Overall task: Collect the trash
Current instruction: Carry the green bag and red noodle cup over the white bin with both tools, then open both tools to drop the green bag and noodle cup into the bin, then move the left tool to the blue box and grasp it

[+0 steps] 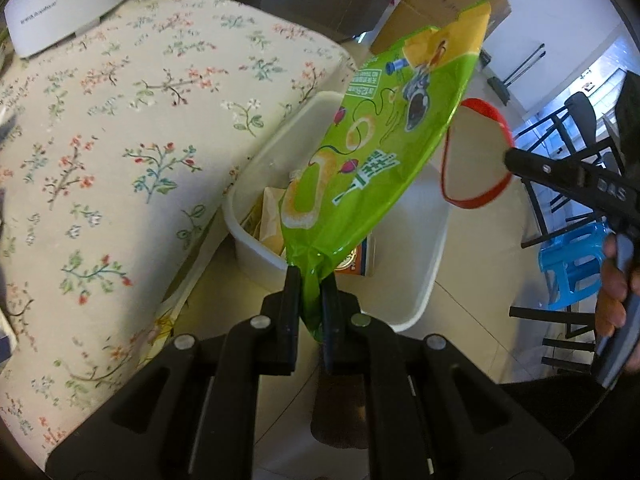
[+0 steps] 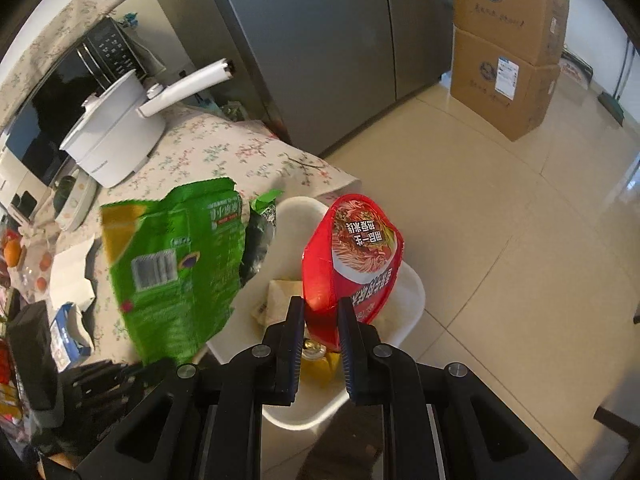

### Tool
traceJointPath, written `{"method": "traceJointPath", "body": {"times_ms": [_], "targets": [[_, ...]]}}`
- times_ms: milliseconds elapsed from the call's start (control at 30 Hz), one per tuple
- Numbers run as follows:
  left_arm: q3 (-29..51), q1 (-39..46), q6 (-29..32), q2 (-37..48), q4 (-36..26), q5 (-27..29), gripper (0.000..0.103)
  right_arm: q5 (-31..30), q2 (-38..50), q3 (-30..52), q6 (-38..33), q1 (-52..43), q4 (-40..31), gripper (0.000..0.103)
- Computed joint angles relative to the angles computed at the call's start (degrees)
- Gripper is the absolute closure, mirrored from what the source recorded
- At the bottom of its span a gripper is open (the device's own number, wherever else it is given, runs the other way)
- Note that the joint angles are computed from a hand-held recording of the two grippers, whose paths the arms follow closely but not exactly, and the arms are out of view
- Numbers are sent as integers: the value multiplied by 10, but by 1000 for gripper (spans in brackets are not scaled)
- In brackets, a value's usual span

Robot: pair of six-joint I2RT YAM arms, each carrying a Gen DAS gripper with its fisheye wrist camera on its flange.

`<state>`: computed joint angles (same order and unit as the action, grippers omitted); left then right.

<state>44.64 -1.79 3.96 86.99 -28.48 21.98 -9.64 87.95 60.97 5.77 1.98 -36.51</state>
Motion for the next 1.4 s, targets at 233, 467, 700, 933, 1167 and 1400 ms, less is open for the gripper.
{"method": "traceJointPath", "body": {"times_ms": [233,467,700,933,1167,1400], "targets": [[-10,-16,-16,6,34,7,90,-1,5,-3,-8,-10,0,86],[-14,-11,5,-4,65,-8,49,3,11,2,0,-4,-1,85],[-3,58,59,-50,5,-14,32,3,35,17,16,18,-3,85],[10,151,126,-110,-57,-4,25,2,71,39,41,58,-1,86],[28,259,207,-132,-97,6,20,8,102,71,76,89,7,83],[69,386,298,-102,-129,13,17,17,100,88,101,126,13,39]]}}
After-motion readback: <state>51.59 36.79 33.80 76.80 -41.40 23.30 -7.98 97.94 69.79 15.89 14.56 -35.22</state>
